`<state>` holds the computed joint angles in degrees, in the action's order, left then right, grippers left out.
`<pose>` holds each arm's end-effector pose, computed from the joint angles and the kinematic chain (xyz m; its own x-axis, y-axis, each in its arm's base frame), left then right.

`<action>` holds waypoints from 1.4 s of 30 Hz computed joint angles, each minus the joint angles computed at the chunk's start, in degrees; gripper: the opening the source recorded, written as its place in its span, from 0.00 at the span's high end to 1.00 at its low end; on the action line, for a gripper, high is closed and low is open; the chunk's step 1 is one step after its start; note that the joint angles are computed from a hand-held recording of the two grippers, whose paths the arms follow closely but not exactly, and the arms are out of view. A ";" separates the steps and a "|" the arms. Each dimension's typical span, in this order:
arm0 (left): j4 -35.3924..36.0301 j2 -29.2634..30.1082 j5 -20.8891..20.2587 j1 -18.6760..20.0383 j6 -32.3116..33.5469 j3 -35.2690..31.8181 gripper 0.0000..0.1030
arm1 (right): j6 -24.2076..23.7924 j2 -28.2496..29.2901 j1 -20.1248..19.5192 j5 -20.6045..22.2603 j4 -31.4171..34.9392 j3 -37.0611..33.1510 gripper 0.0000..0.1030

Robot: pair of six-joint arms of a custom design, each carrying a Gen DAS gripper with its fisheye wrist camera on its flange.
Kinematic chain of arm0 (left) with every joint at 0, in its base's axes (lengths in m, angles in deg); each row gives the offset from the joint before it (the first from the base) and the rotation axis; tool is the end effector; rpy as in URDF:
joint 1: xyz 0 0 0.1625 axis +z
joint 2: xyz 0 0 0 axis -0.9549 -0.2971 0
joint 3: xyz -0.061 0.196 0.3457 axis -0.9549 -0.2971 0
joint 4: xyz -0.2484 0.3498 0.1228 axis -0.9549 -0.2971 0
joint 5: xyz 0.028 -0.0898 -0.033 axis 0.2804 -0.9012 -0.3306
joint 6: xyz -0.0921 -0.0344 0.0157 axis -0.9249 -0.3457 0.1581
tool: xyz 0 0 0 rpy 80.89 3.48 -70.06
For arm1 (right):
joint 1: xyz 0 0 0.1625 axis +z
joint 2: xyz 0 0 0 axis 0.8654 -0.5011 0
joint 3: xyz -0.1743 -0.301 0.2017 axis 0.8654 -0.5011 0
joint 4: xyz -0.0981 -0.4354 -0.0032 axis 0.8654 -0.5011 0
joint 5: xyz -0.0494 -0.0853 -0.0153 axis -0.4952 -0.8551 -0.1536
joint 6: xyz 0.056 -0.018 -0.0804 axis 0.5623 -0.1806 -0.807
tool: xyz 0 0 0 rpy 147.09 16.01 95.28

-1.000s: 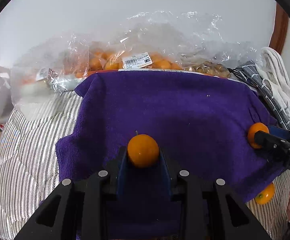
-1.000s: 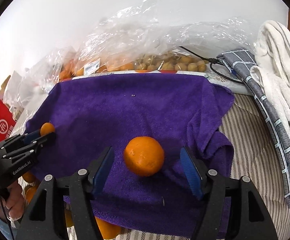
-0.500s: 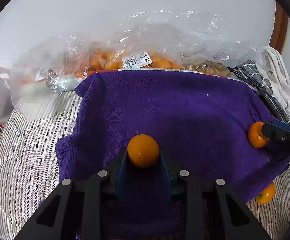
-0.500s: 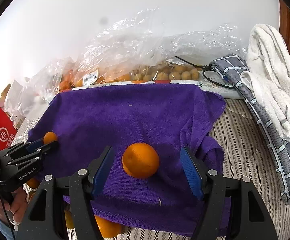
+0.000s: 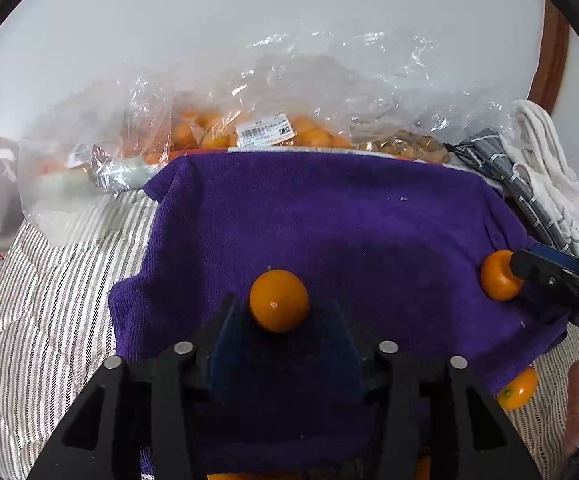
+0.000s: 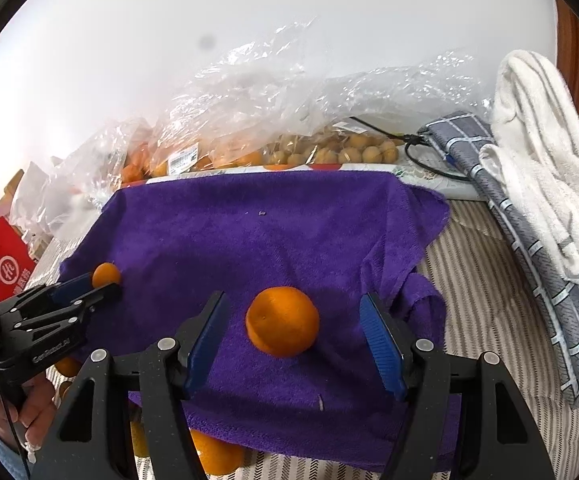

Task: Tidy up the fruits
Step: 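Open the right tool to set its orange on the towel while the left tool releases its orange, then move both tools back to the oranges at the towel's edge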

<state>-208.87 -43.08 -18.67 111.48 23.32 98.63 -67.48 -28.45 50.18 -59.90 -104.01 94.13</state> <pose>-0.1257 -0.3842 0.2289 -0.7304 -0.2007 -0.6529 0.3289 0.7344 -0.5937 0.2627 -0.4508 0.0864 -0.7618 -0.3970 0.5119 -0.6025 0.7245 -0.3348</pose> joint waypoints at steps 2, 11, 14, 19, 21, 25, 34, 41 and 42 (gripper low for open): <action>-1.09 -0.24 0.19 -0.41 0.57 0.37 0.55 | -0.15 -0.09 0.20 -0.26 -0.42 0.11 0.34; -3.37 -2.32 3.47 -2.91 -0.52 2.61 0.54 | -0.02 -1.95 0.61 0.82 1.60 0.50 0.34; -3.63 -3.31 4.45 -3.97 -1.26 3.45 0.53 | -0.55 -2.42 0.75 1.35 1.12 1.00 0.35; -2.47 -4.77 7.31 -5.74 -4.07 4.73 0.47 | -0.88 -2.83 0.90 2.19 1.68 1.20 0.38; 0.44 -5.90 8.42 -6.63 -7.02 5.04 0.46 | -0.86 -2.75 0.89 2.06 1.69 1.20 0.41; 8.25 -9.05 10.31 -8.95 -13.86 5.45 0.43 | -1.30 -2.81 0.98 2.01 1.76 1.22 0.44; 37.03 -22.00 7.47 -15.75 -38.87 5.95 0.42 | 0.32 -4.47 1.10 4.29 4.99 1.12 0.49; 63.53 -26.41 1.47 -22.43 -58.43 3.55 0.42 | 0.66 -6.49 5.32 0.12 6.03 3.27 0.49; 66.00 -26.84 0.14 -23.46 -59.76 3.43 0.42 | 0.36 -6.74 5.48 -0.15 6.06 3.84 0.49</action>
<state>-142.87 -69.91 -18.53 88.03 -36.45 102.07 -67.12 -35.19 55.66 -60.05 -97.95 97.97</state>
